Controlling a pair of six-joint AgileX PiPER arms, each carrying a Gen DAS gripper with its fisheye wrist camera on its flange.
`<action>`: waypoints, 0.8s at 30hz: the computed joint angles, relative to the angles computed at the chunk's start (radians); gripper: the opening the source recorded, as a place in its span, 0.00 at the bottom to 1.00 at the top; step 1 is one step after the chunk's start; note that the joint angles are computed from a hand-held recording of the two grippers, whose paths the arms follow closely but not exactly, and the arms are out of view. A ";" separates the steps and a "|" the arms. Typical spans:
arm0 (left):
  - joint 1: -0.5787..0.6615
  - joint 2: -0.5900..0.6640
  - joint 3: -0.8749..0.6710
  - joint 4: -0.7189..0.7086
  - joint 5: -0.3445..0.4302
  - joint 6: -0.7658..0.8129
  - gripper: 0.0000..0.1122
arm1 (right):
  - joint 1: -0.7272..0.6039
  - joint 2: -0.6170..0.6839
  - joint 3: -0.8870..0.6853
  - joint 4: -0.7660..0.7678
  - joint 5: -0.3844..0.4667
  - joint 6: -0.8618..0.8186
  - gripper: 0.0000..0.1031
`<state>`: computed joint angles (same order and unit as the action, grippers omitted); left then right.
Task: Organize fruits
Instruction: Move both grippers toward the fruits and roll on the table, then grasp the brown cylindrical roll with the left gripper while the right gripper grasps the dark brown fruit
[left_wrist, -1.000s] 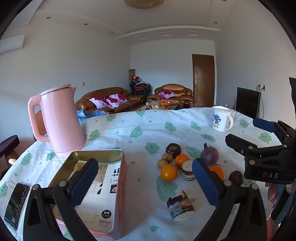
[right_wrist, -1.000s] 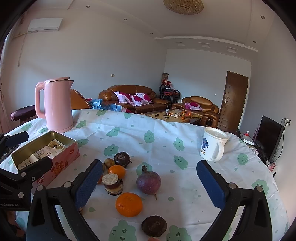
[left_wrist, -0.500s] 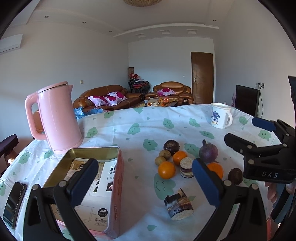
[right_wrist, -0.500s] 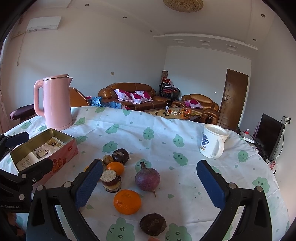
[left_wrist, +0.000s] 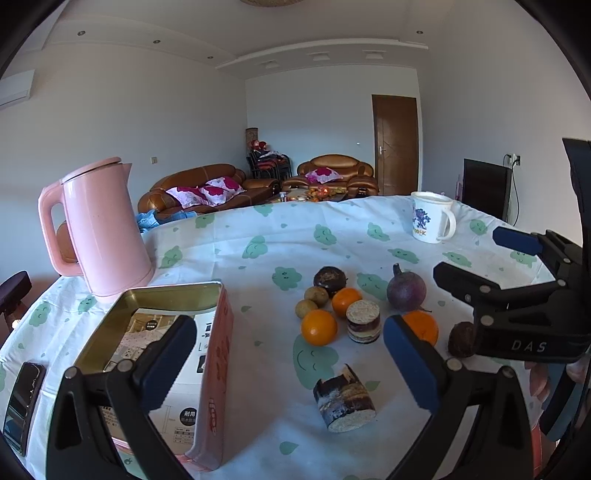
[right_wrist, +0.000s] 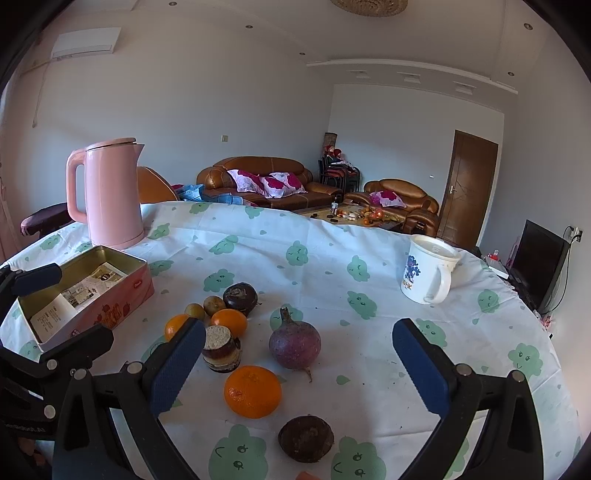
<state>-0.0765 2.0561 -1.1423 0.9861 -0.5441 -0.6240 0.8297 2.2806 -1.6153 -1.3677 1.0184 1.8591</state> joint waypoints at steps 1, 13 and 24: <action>-0.001 0.002 -0.002 0.010 0.002 -0.009 0.92 | -0.001 0.002 -0.001 0.003 -0.002 -0.002 0.99; -0.023 0.039 -0.044 0.146 0.052 -0.120 0.92 | -0.008 0.007 0.012 0.034 -0.032 -0.007 0.99; -0.026 0.071 -0.086 0.374 0.047 -0.308 0.82 | -0.011 -0.031 0.161 0.046 -0.168 0.074 0.83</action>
<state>-0.1021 2.1275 -1.2280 1.3603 -0.4974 -0.9318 0.8183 2.2496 -1.4546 -1.3220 0.8505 1.9327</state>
